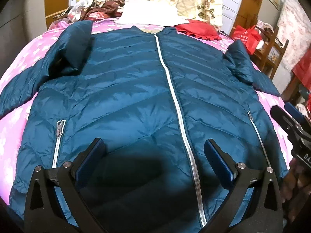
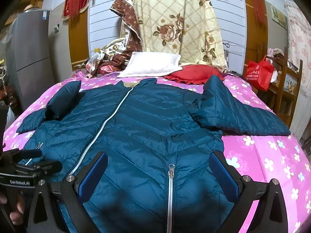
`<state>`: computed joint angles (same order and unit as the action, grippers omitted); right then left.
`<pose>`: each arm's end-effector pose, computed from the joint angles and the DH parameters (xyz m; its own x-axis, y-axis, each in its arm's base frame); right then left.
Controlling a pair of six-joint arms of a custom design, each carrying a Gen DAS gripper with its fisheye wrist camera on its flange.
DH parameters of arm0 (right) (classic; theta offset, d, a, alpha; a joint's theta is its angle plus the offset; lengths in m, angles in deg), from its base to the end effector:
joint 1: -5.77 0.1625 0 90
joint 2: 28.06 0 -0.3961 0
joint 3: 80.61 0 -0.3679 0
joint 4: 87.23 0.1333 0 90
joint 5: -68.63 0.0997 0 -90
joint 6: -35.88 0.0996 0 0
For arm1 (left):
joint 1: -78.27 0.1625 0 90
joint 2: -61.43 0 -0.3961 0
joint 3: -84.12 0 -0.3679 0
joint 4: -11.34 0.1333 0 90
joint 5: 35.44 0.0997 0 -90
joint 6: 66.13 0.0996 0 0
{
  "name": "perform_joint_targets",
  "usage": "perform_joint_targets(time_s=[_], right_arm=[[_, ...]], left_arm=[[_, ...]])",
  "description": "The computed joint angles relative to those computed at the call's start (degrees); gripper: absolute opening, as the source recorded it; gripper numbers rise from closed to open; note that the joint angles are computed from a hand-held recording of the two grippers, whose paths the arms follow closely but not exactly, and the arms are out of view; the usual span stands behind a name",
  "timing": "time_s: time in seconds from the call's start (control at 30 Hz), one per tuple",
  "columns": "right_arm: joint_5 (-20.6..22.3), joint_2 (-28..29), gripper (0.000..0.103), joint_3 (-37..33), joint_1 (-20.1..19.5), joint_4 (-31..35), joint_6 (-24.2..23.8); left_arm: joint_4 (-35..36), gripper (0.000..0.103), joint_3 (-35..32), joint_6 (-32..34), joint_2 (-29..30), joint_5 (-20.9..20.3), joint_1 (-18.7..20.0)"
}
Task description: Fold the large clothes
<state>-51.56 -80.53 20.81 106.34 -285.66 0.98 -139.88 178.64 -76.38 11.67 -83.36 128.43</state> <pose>0.1933 -0.5821 0.2413 -0.7088 -0.0664 0.7023 -0.6080 0.5624 -0.5604 -0.2524 -0.6147 0.1632 -0.7898 0.1934 -0.5820 0.4815 0.7833 -0.3932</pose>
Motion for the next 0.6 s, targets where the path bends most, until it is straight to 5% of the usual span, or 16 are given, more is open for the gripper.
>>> perform_joint_targets(time_s=[0.43, 0.6], right_arm=[[-0.1, 0.5, 0.103, -0.5, 0.1, 0.2, 0.0], [-0.1, 0.4, 0.103, -0.4, 0.1, -0.2, -0.7]], left_arm=[[-2.1, 0.103, 0.7, 0.9, 1.4, 6.0, -1.3], [-5.9, 0.103, 2.0, 2.0, 0.9, 5.2, -1.2]])
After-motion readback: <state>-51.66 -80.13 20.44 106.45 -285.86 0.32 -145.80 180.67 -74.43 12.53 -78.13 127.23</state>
